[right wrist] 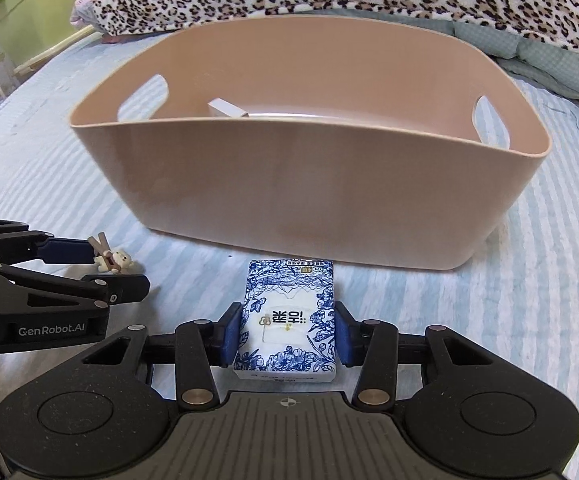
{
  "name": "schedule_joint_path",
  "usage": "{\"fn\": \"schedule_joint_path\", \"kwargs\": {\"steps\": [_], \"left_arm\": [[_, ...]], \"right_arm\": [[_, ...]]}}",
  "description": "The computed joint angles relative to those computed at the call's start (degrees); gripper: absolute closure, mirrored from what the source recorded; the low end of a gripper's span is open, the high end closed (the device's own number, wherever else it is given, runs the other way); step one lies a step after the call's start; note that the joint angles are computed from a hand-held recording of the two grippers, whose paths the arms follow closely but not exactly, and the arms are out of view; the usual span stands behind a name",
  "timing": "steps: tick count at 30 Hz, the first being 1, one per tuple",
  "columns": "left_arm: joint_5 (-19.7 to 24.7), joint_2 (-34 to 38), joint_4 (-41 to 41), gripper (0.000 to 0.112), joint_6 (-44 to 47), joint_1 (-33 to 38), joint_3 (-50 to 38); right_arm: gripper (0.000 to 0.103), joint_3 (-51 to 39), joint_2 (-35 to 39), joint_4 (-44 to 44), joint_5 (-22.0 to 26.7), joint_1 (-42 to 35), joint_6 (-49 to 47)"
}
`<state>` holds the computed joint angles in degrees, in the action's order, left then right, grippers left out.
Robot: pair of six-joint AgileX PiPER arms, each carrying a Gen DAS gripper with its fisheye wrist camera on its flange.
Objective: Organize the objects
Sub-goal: 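Grasp the blue-and-white box with the right tool while the left grasps the metal clip, then carry both items over the basket and open both tools to drop them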
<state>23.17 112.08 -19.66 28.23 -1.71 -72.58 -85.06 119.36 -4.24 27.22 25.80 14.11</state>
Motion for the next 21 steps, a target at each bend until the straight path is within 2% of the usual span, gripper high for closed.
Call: {"fn": "schedule_joint_path", "kwargs": {"steps": [2,5,7,13,21], "left_arm": [[0.3,-1.7,-0.7,0.056,0.9,0.0,0.7],[1.1,-3.8,1.1,0.056,-1.7,-1.1,0.7],[0.8,-5.3,0.4,0.056,-1.2,-1.5,1.3],[-4.4,-10.7,-0.1,0.056,-1.0,-3.6,5.1],[-5.9,-13.5,-0.9,0.056,-2.7,-4.8,4.1]], "right_arm": [[0.06,5.7,-2.6,0.1,-3.7,-0.3,-0.6],[0.06,3.0,-2.1,-0.6,-3.3,0.9,0.7],[0.06,5.0,-4.3,0.0,-4.2,0.7,0.0],[0.06,10.6,-11.9,-1.8,-7.8,0.2,2.5],[0.06,11.9,-16.9,-5.7,-12.0,-0.9,8.6]]}}
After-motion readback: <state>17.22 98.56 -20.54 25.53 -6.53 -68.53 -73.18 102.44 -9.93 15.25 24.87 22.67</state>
